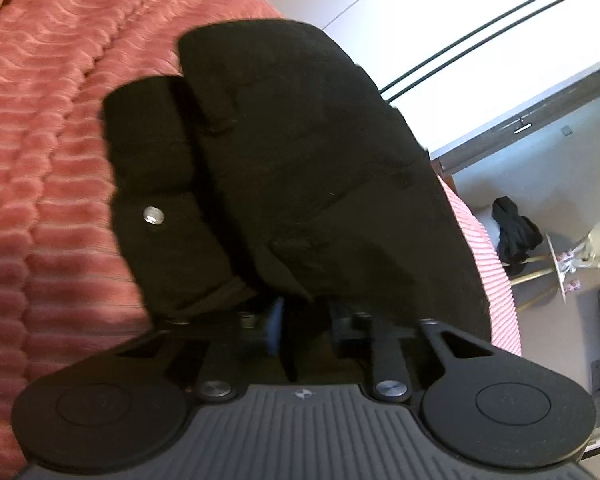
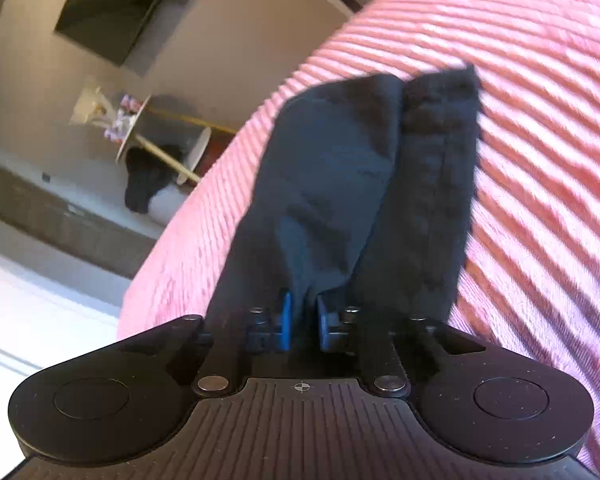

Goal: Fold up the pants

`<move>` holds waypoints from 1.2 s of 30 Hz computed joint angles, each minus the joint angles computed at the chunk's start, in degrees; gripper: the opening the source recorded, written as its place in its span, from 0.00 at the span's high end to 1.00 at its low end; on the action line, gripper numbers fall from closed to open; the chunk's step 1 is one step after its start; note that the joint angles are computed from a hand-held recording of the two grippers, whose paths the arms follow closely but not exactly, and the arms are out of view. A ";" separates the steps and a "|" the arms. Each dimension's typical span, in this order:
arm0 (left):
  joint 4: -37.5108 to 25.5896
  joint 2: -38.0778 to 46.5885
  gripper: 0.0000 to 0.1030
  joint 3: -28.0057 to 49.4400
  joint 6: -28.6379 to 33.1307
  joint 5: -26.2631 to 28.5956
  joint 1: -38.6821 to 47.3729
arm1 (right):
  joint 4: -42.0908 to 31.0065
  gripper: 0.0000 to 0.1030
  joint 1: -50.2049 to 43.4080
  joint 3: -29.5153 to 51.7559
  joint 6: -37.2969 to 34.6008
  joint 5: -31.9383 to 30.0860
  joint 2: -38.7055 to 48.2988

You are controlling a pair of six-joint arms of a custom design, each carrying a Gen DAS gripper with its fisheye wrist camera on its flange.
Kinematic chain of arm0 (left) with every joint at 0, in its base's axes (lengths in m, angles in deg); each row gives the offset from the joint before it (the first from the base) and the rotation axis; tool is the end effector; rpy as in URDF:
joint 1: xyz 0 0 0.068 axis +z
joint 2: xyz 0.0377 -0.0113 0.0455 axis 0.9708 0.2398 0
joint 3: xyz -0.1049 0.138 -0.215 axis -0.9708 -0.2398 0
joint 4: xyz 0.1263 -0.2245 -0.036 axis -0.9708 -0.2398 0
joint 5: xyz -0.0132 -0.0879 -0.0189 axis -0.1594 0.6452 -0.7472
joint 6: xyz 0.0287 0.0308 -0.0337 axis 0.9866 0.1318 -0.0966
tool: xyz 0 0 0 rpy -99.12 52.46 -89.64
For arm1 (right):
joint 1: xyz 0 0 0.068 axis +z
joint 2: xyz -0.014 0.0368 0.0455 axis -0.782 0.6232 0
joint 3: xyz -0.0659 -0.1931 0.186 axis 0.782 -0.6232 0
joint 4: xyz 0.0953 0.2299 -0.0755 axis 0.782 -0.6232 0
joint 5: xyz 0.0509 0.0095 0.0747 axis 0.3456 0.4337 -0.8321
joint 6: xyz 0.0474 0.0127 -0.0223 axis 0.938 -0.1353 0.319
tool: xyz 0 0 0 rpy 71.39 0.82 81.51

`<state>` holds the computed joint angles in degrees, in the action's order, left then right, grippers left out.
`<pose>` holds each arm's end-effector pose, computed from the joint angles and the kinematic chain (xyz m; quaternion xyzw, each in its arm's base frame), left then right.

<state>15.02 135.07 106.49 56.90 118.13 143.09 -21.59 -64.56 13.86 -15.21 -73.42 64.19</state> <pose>0.1135 0.2127 0.1435 -0.5660 0.7140 -0.1662 0.3771 0.2783 -0.0533 0.0684 0.3721 0.8093 0.2588 0.3737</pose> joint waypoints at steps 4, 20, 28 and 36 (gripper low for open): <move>-7.98 -4.56 0.99 1.15 7.43 8.54 8.24 | -5.51 0.90 2.66 -3.38 -12.72 5.58 -12.80; -25.37 -9.13 0.94 4.83 26.87 1.95 13.58 | -22.41 0.58 7.45 -1.13 -26.83 22.01 -14.93; -16.09 -23.75 0.04 4.85 24.57 -8.04 13.53 | -31.07 0.43 14.80 -2.48 -28.47 23.57 -35.41; -6.97 -22.04 0.04 -1.43 30.90 -23.03 -5.77 | -31.82 0.49 44.90 23.33 -21.73 -2.66 -5.75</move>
<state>8.05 113.03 105.06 87.80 95.10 137.32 -53.41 -19.66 37.19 -36.94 -76.08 58.44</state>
